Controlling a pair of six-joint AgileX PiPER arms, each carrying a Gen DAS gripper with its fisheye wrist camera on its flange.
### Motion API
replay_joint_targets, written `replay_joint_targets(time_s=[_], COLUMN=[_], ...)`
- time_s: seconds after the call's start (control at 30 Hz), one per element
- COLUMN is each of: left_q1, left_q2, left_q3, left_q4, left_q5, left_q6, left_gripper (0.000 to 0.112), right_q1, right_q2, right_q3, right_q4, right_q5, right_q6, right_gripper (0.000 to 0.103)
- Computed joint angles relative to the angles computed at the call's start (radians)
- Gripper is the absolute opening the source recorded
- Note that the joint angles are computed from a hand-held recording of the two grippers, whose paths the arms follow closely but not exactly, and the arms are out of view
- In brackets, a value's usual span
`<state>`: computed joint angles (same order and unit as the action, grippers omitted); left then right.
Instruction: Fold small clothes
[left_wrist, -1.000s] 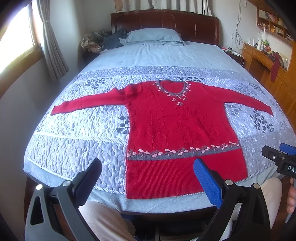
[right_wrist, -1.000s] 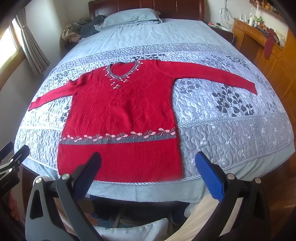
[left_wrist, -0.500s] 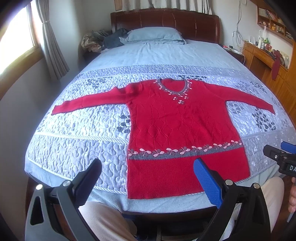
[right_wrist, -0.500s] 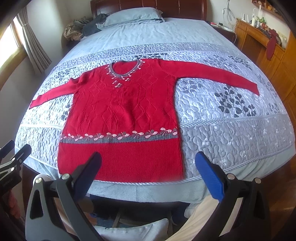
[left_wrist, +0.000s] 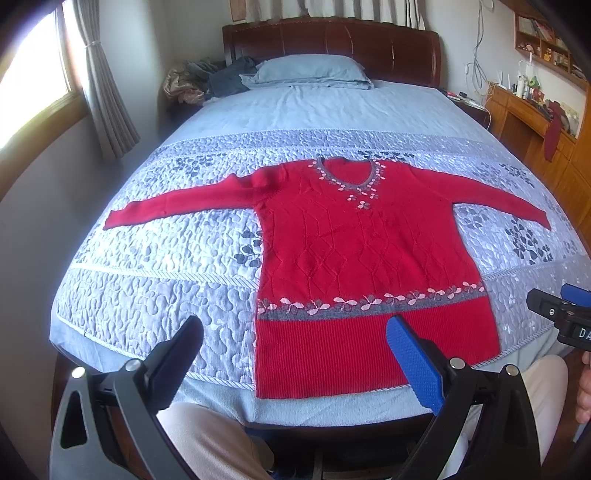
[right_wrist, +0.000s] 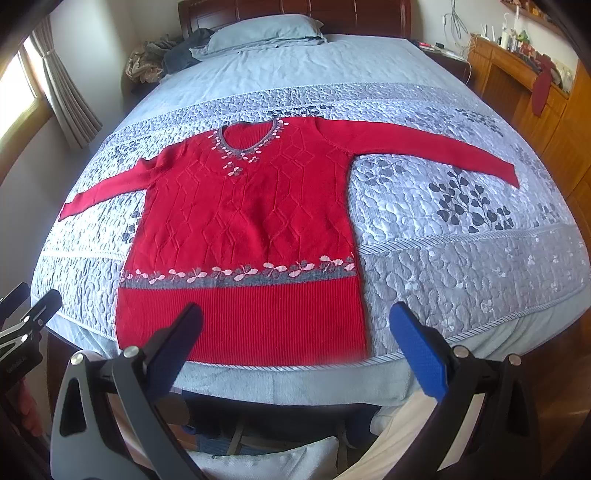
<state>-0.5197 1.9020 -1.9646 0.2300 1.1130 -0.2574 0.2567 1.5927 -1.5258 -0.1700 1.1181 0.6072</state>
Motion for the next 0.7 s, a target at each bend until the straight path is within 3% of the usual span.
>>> replay_joint_targets(time_s=[0.7], left_q1=[0.006], left_q2=[0.043], left_q3=[-0.072], left_q4=[0.0], left_q5=[0.026], left_q6=[0.011], left_gripper=[0.099], right_q1=[-0.02], right_q2=[0.04], right_q3=[-0.02], right_q4=[0.027], right_q5=[-0.012], right_q6=[-0.026], right_gripper=[0.1])
